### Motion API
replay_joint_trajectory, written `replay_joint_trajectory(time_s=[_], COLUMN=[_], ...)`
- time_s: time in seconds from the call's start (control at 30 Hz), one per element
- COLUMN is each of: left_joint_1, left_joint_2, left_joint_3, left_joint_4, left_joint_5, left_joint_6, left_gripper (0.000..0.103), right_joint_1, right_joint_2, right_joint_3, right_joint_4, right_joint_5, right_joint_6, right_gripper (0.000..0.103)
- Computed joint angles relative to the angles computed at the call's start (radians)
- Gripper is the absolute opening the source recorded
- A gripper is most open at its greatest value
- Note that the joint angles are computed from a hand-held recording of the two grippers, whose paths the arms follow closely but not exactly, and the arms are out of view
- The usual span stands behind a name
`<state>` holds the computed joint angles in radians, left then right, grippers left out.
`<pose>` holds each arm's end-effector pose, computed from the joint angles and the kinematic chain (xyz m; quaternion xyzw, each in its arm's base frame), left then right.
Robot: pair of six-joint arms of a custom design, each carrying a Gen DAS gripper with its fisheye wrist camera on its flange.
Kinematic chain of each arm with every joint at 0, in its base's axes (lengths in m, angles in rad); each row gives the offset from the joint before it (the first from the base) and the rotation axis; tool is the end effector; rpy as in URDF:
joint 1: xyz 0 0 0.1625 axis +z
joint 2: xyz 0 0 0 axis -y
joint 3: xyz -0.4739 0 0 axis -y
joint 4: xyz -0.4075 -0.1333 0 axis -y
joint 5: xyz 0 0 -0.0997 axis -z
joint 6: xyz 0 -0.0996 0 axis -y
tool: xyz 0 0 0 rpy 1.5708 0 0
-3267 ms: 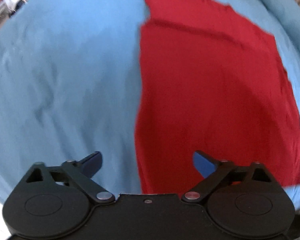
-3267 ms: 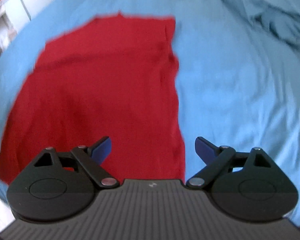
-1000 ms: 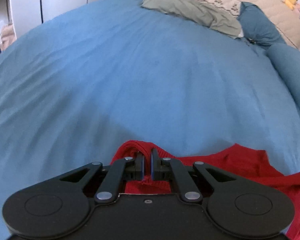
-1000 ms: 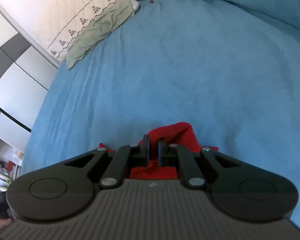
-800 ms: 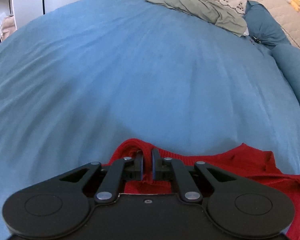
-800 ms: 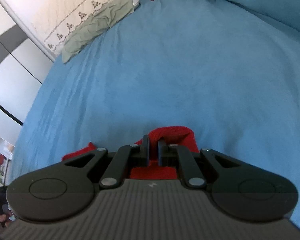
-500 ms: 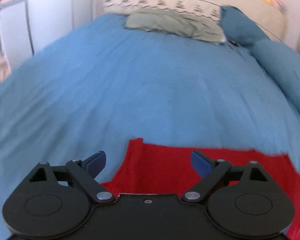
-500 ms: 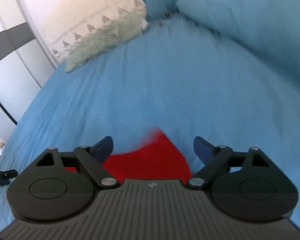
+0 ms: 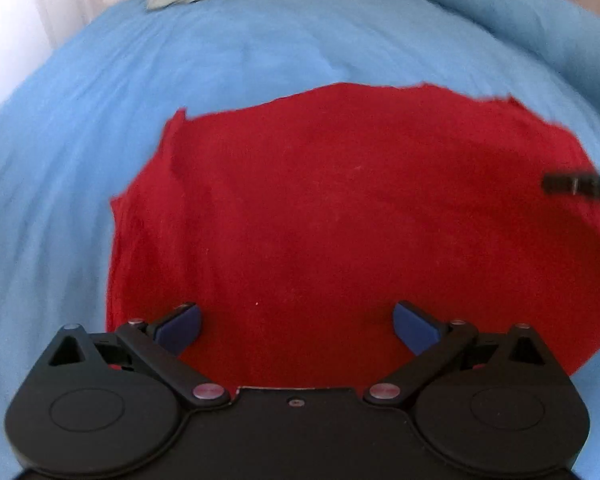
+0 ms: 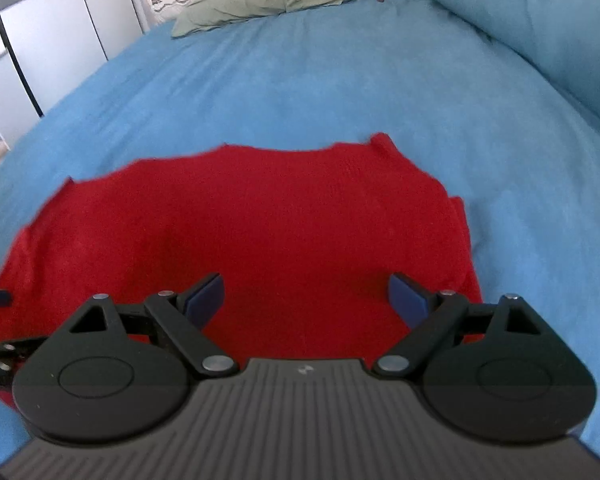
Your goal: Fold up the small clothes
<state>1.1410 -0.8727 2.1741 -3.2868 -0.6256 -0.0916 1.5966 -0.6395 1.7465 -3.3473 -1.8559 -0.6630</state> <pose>-0.0254 -0.5690 0.1195 0.0543 0.8747 -0.2919 0.3832 0.1233 -0.6971 0.0678 0.2717 -0.8958 0.2668 0.2293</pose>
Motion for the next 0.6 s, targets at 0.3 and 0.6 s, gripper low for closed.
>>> replay_joint_trajectory(time_s=[0.3,0.6], left_joint_1=[0.006,-0.175], left_joint_2=[-0.015,-0.014], left_joint_3=[-0.052,-0.011], left_joint_4=[0.154,0.098], left_joint_5=[-0.008,0.207], left_joint_6=[-0.081,-0.113], left_gripper=[0.103,0.103], right_joint_1=[0.012,0.078], right_joint_2=[0.032,-0.150], right_joint_3=[0.011,0.123], right_joint_4=[-0.086,-0.024], right_joint_5=[-0.035,-0.072], right_joint_6=[-0.137,-0.017], right_gripper=[0.103,0.103])
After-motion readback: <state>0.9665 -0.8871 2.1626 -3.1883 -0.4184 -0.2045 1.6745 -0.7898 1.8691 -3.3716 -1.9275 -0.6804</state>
